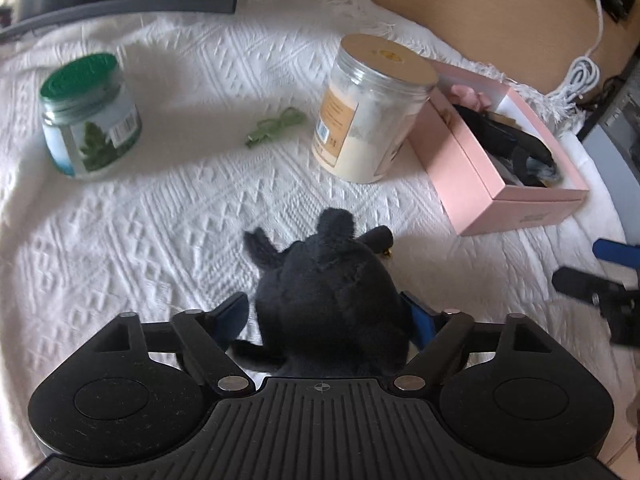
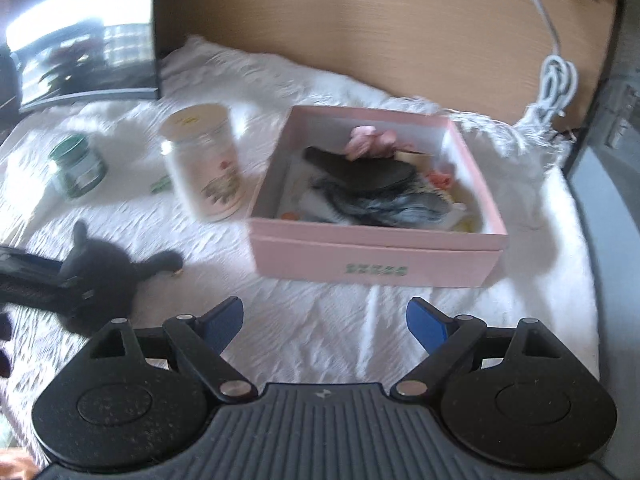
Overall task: Organize soft objects
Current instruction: 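Grasp the black plush toy from the bedspread with the left tool, then grasp the green plastic clip with the right tool while the left holds the plush toy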
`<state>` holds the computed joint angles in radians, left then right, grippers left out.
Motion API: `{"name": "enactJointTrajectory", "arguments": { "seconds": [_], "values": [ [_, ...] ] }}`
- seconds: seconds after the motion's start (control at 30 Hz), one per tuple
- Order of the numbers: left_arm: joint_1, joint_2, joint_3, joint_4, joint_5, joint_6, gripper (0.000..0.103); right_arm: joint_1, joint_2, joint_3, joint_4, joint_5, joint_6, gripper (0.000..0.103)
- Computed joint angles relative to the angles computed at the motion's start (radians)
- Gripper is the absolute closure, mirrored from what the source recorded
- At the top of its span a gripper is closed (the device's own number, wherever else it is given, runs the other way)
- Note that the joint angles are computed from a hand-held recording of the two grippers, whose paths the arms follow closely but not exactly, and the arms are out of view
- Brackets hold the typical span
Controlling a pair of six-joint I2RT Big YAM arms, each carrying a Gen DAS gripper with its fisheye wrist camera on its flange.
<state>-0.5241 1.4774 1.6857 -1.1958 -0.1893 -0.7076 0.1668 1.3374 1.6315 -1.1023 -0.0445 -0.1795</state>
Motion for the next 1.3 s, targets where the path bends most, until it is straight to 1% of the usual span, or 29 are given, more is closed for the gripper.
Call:
{"name": "enactJointTrajectory", "arguments": {
  "seconds": [0.03,0.13,0.2,0.27,0.3,0.37,0.43,0.47,0.5,0.53,0.57,0.6,0.63,0.67,0.7,0.77,0.83,0.9,0.97,1.0,1.03,1.07,1.1,1.13,1.23,1.3],
  "values": [
    [0.0,-0.005,-0.009,0.013,0.006,-0.006,0.026,0.005,0.0,0.005,-0.006,-0.006,-0.005,0.014],
    [0.003,-0.031,-0.036,0.047,0.022,-0.005,0.028,0.026,0.014,0.043,-0.021,-0.018,-0.026,0.014],
    [0.014,-0.074,-0.078,0.083,0.038,-0.02,0.029,0.05,0.041,0.096,-0.046,-0.031,-0.031,0.014],
    [0.025,-0.123,-0.122,0.112,0.034,-0.038,0.029,0.08,0.08,0.168,-0.084,-0.059,-0.019,0.014],
    [0.031,-0.151,-0.143,0.122,0.02,-0.044,0.029,0.099,0.104,0.208,-0.103,-0.073,-0.006,0.014],
    [0.038,-0.214,-0.19,0.138,-0.042,-0.052,0.029,0.143,0.155,0.276,-0.127,-0.087,0.036,0.014],
    [0.044,-0.277,-0.232,0.135,-0.127,-0.062,0.03,0.193,0.192,0.298,-0.1,-0.075,0.116,0.015],
    [0.054,-0.307,-0.251,0.134,-0.159,-0.065,0.03,0.221,0.205,0.29,-0.067,-0.053,0.16,0.018],
    [0.064,-0.339,-0.273,0.137,-0.185,-0.073,0.03,0.252,0.217,0.274,-0.026,-0.021,0.197,0.027],
    [0.079,-0.371,-0.297,0.145,-0.203,-0.079,0.03,0.278,0.231,0.261,0.007,0.012,0.223,0.042],
    [0.097,-0.4,-0.319,0.15,-0.215,-0.082,0.03,0.307,0.246,0.244,0.045,0.05,0.253,0.049],
    [0.112,-0.422,-0.336,0.151,-0.224,-0.082,0.03,0.331,0.258,0.223,0.09,0.092,0.275,0.055],
    [0.129,-0.443,-0.352,0.148,-0.228,-0.079,0.03,0.357,0.27,0.203,0.136,0.152,0.287,0.055],
    [0.147,-0.459,-0.363,0.147,-0.222,-0.068,0.03,0.383,0.29,0.194,0.171,0.223,0.298,0.055],
    [0.165,-0.476,-0.38,0.155,-0.211,-0.052,0.03,0.4,0.314,0.196,0.191,0.272,0.316,0.055],
    [0.197,-0.5,-0.403,0.151,-0.192,-0.026,0.03,0.416,0.365,0.219,0.215,0.332,0.359,0.059],
    [0.22,-0.513,-0.417,0.134,-0.175,-0.027,0.03,0.422,0.412,0.257,0.207,0.367,0.405,0.062],
    [0.242,-0.526,-0.433,0.124,-0.141,-0.033,0.03,0.422,0.459,0.309,0.173,0.382,0.453,0.064],
    [0.265,-0.533,-0.445,0.121,-0.103,-0.019,0.03,0.422,0.481,0.33,0.172,0.409,0.488,0.065],
    [0.271,-0.536,-0.451,0.122,-0.093,-0.014,0.03,0.42,0.489,0.34,0.173,0.417,0.501,0.066],
    [0.28,-0.536,-0.456,0.128,-0.08,-0.007,0.03,0.418,0.495,0.348,0.173,0.418,0.506,0.074],
    [0.287,-0.539,-0.462,0.136,-0.07,-0.004,0.03,0.415,0.5,0.356,0.171,0.413,0.503,0.078],
    [0.284,-0.545,-0.475,0.148,-0.068,-0.009,0.03,0.412,0.501,0.362,0.167,0.403,0.49,0.084],
    [0.287,-0.546,-0.479,0.161,-0.058,-0.006,0.03,0.408,0.498,0.36,0.165,0.386,0.476,0.093],
    [0.287,-0.54,-0.486,0.203,-0.036,-0.005,0.03,0.407,0.452,0.307,0.175,0.333,0.43,0.095],
    [0.282,-0.53,-0.481,0.213,-0.025,0.002,0.03,0.411,0.409,0.251,0.191,0.317,0.395,0.095]
  ]
}}
